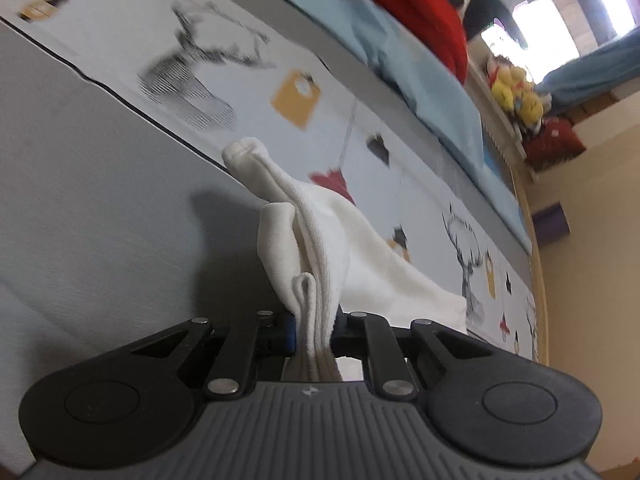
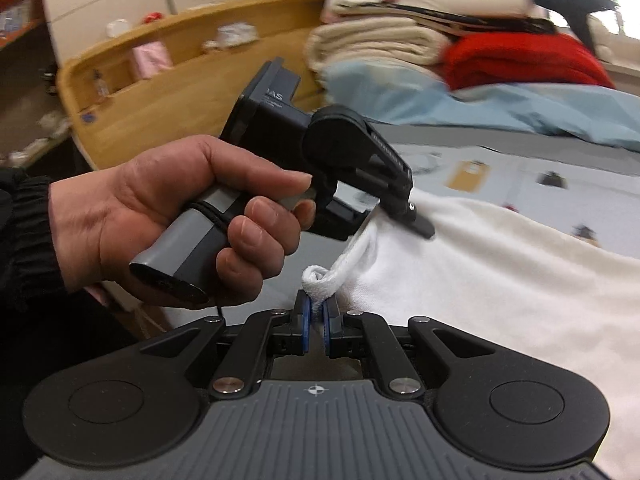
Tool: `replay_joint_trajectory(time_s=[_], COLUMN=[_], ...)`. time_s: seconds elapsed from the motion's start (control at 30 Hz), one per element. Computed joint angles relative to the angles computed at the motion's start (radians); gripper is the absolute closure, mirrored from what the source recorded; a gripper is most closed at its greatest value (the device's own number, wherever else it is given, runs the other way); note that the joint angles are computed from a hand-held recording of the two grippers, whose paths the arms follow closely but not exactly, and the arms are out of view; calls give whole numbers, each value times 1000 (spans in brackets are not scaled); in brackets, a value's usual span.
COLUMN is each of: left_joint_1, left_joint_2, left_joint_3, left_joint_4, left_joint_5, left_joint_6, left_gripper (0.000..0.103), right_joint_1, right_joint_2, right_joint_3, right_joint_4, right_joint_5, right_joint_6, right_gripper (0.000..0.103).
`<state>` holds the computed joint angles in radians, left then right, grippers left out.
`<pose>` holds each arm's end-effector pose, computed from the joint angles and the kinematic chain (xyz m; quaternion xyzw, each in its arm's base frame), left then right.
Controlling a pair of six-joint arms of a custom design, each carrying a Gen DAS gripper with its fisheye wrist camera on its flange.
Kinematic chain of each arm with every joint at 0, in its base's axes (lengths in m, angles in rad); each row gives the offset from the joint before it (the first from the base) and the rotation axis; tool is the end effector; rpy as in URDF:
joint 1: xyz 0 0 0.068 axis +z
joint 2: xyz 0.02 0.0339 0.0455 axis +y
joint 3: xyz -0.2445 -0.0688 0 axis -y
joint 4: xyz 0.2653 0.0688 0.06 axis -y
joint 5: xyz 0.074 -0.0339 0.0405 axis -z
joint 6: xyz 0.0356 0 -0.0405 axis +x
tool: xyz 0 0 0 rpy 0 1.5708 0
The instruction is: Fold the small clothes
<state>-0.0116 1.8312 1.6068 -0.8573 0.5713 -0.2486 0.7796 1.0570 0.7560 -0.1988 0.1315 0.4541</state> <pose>0.4035 -0.0239 0.2575 -0.0423 0.9325 -0.3012 0.1949 0.1931 0.1843 0.2527 -0.1060 0.8522 0.2484 0.4480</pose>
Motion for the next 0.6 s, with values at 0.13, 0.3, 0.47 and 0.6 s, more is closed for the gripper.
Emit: replay_joint_trajectory(time_s=[0.13, 0.3, 0.47, 0.6], left_joint_1=[22, 10, -84, -214], left_joint_2=[3, -6, -11, -18], left_joint_3=[27, 42, 61, 69], left_joint_4=[-59, -72, -28, 28], left_joint_5=[-15, 1, 17, 4], left_joint_6=[39, 53, -17, -87], left_gripper=[89, 89, 89, 89], right_joint_1=[3, -46, -181, -316], right_joint_2=[11, -70, -244, -410], right_joint_3=[-3, -43, -85, -108], right_joint_4=[41, 4, -129, -280], right_joint_5=[-17, -19, -32, -67], right_joint_6=[27, 97, 151, 124], right_gripper=[97, 97, 97, 97])
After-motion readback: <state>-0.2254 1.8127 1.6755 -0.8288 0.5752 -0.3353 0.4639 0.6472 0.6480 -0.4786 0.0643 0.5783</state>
